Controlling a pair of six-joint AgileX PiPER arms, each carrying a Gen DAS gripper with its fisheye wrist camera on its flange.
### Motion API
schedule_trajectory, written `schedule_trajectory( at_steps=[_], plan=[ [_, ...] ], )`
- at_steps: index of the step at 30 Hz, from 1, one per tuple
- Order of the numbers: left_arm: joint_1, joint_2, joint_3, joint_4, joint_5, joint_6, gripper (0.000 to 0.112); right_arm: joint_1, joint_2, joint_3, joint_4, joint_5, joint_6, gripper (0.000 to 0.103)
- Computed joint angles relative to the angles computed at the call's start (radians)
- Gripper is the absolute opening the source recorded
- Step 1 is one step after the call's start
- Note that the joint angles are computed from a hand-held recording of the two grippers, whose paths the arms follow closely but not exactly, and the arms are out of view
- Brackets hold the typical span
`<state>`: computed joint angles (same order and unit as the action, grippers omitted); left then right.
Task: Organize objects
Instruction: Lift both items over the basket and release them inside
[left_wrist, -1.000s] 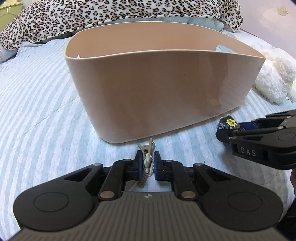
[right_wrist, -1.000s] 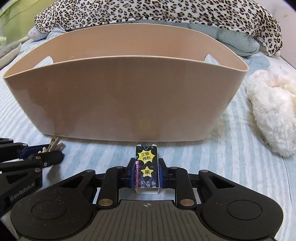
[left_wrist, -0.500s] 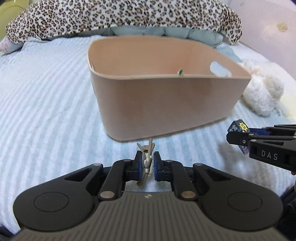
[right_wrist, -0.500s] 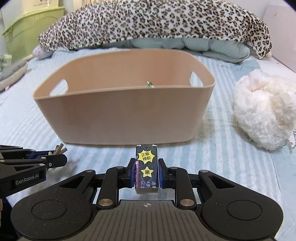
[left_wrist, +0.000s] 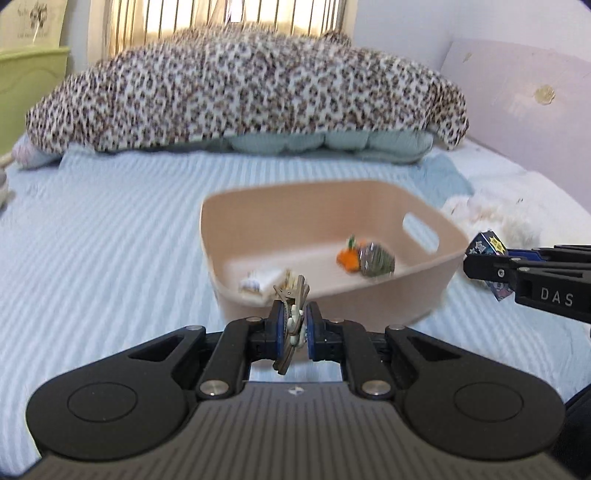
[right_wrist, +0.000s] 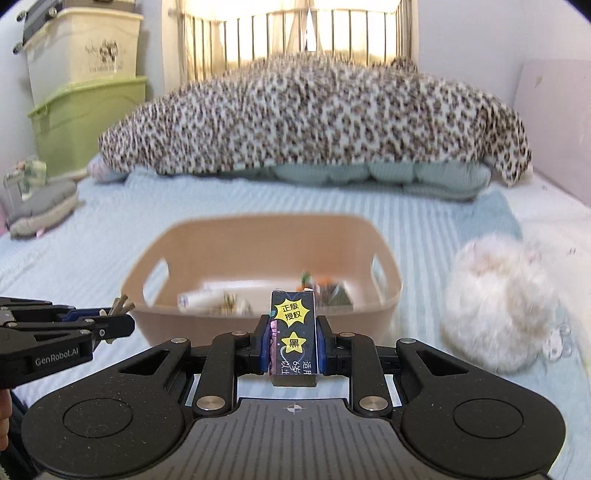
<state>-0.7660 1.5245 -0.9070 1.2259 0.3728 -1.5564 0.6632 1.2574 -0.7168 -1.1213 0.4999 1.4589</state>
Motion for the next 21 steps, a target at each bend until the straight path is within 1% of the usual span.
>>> schedule_trajectory(
  at_steps=[4,9,13,16,19,20,21],
  plan=[
    [0.004,0.013,-0.07,-0.006,0.02,0.044,0.013,-0.035,0.0,-0.051,-0.016,0.0,-0.011,0.022],
    [0.023,0.073,-0.192,-0.046,0.042,0.134,0.013,-0.116,0.02,-0.114,-0.028,-0.05,-0.026,0.022],
    [0.039,0.154,-0.308,-0.074,0.065,0.193,0.013,-0.173,0.067,-0.169,-0.033,-0.086,-0.042,0.022],
    [0.055,0.239,-0.423,-0.18,0.088,0.317,0.013,-0.208,0.124,-0.212,-0.031,-0.111,-0.059,0.022],
    [0.074,0.326,-0.531,-0.316,0.124,0.466,0.013,-0.235,0.194,-0.268,0.043,-0.125,-0.157,0.022],
    [0.079,0.356,-0.566,-0.361,0.146,0.515,0.013,-0.238,0.217,-0.283,0.051,-0.124,-0.171,0.022],
    [0.081,0.394,-0.615,-0.406,0.187,0.564,0.013,-0.24,0.24,-0.3,0.066,-0.123,-0.195,0.022]
  ],
)
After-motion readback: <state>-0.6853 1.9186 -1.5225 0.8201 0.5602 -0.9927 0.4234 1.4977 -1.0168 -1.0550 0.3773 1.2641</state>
